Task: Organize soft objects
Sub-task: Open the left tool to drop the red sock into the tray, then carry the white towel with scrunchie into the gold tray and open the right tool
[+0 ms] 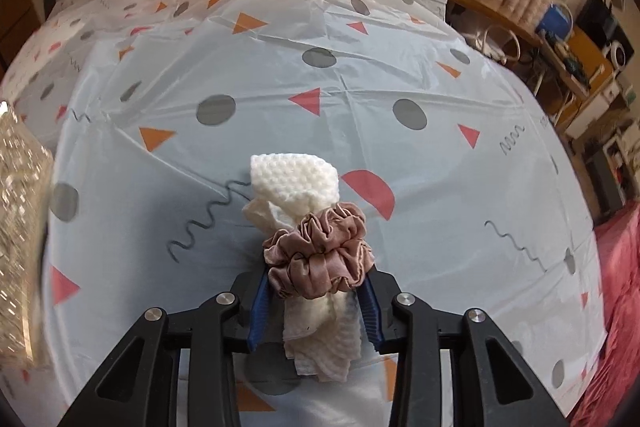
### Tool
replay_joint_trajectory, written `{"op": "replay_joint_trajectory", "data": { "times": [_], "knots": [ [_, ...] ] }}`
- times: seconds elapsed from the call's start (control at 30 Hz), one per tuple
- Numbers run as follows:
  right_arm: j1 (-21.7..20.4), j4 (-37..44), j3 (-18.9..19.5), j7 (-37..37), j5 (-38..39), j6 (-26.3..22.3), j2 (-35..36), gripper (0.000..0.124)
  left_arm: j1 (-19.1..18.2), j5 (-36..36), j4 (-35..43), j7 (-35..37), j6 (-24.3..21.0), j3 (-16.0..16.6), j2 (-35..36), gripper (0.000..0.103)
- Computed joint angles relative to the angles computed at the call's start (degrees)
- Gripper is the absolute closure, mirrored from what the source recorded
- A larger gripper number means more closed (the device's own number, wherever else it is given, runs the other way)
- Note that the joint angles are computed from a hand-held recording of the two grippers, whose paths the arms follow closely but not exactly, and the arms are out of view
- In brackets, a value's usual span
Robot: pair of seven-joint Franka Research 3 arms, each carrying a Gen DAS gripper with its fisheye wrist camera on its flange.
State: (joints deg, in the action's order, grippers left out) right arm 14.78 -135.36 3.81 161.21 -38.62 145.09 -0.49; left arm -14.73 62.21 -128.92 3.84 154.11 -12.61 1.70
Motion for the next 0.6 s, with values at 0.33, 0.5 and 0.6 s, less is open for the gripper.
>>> {"op": "replay_joint_trajectory", "data": {
  "times": [0.33, 0.5, 0.6],
  "knots": [
    [1.7, 13.0, 2.5, 1.6, -7.0, -1.2, -0.9, 0.086, 0.0, 4.1, -3.7, -4.6, 1.5, -1.9, -4.9, 0.008],
    [6.8, 24.0, 4.3, -1.6, -12.2, 3.1, 4.1, 0.086, 0.1, 4.6, -4.6, -5.5, 0.9, -2.8, -6.3, 0.004],
    [10.8, 29.7, 4.8, -6.1, -10.6, 6.5, 8.9, 0.086, 0.3, 5.0, -5.2, -6.3, 0.3, -3.1, -7.2, 0.001]
  ]
}}
